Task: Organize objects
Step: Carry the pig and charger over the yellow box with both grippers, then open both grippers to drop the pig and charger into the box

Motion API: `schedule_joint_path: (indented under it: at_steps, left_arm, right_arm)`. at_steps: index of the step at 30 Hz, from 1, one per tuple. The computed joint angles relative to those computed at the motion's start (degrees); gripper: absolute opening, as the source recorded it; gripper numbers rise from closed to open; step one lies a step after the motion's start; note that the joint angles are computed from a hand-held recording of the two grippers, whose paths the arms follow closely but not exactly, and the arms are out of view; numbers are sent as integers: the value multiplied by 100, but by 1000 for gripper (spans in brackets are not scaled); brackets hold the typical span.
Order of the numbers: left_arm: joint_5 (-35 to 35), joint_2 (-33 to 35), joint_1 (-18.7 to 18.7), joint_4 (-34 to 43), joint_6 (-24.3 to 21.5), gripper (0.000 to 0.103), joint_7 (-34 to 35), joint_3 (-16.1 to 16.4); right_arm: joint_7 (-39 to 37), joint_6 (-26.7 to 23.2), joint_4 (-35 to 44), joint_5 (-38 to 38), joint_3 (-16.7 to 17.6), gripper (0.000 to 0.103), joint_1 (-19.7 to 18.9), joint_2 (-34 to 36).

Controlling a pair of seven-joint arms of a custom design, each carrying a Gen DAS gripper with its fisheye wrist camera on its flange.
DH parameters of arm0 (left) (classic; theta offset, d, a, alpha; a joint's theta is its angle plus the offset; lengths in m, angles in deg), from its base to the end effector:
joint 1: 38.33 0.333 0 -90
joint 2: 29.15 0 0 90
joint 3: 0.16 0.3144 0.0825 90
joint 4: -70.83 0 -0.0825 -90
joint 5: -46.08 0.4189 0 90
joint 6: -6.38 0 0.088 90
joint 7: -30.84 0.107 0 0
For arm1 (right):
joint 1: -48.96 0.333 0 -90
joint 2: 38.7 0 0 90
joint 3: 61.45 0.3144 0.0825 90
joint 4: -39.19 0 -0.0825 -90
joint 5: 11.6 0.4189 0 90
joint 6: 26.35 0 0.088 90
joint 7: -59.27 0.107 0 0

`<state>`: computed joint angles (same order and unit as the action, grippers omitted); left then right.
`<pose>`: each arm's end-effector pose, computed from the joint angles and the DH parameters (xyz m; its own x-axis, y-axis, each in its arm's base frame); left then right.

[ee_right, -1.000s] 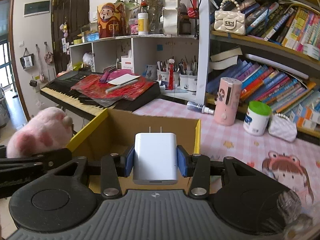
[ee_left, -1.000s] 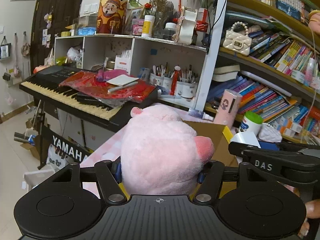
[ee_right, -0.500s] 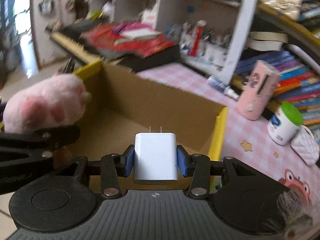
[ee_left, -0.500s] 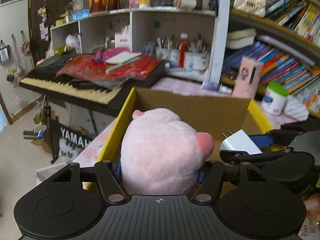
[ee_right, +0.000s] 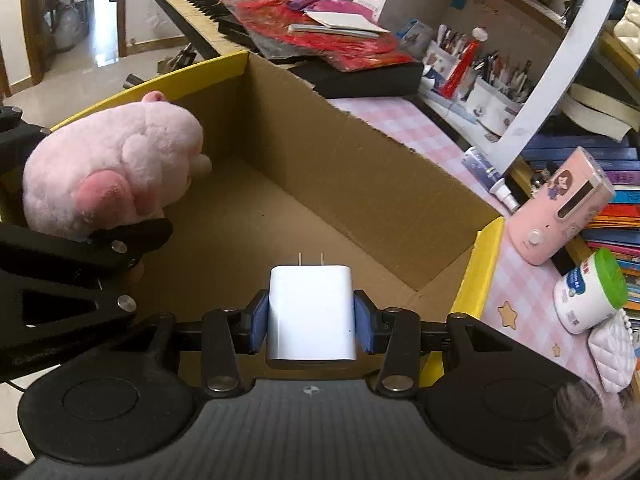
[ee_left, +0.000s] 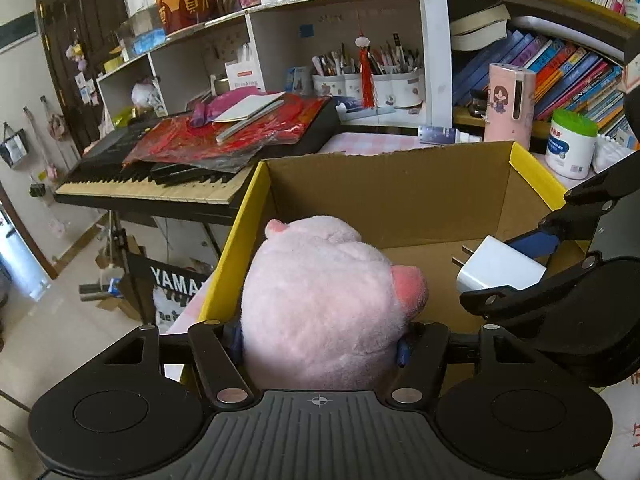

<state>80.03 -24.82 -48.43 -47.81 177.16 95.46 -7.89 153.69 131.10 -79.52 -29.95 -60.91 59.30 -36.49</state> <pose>0.5923 -0.2297 0.4657 -0.3266 -0.9322 -0.1562 -0.5812 0.3284 -0.7445 0.6160 0.1312 0.4642 0.2823 -0.9323 0.2262 -0.7345 -0.3617 -0.5742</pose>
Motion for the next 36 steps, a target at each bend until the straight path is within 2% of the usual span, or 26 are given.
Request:
schedule_joint_path:
  at_steps: [1,3,6,8,10,12,14,19,23,27,30,34,36]
  left_arm:
    - [174,-2,-29,14,-26,66,-170,37]
    - [97,-12,-8,2,-21,66,-148,14]
    - [-480,-68,73,-80,39,69,211,-80]
    - [-834,-160,112,-209,187,74,408,-118]
    - [-529,-244,106,-313,459,82,78,-48]
    - [-317,-310,134,-365,660,85,-140,-31]
    - [-406,-394,182,-438,861,86,-99,-64]
    - [305,-662,476,-603,1193,89,-899,-208]
    - [-98,-982,613,-950,1381,90,-690,-313]
    - [-967,-1291,-36,-1370,1514,93,66,282]
    - [-1450,-1510,-649,-1631,1439,94,530,865]
    - [-1791,-1844,-586,-2015,1249,94,727,830]
    - [-2029,-2012,-770,-2202,1111,94,963,1004]
  right_arm:
    - [-45,-14,22,51,2,41,-3,17]
    - [-35,-8,8,45,-2,41,-1,5]
    - [178,136,-87,-113,-20,45,-3,-61]
    - [770,235,-156,-683,-55,53,-10,-125]
    - [1248,362,-253,-1129,-66,55,-48,-222]
    - [1528,483,-341,-1280,-55,56,-109,-329]
    - [1928,687,-469,-1526,-34,57,-202,-469]
    - [3263,1139,-756,-2475,184,58,-560,-840]
    - [4403,1276,-973,-3252,480,58,-904,-1181]
    - [5679,1176,-1267,-4111,869,59,-1278,-1662]
    - [6405,1033,-1562,-4485,1082,63,-1431,-2063]
    - [7085,622,-1986,-4600,1336,66,-1441,-2563]
    - [7178,359,-2182,-4383,1382,67,-1300,-2753]
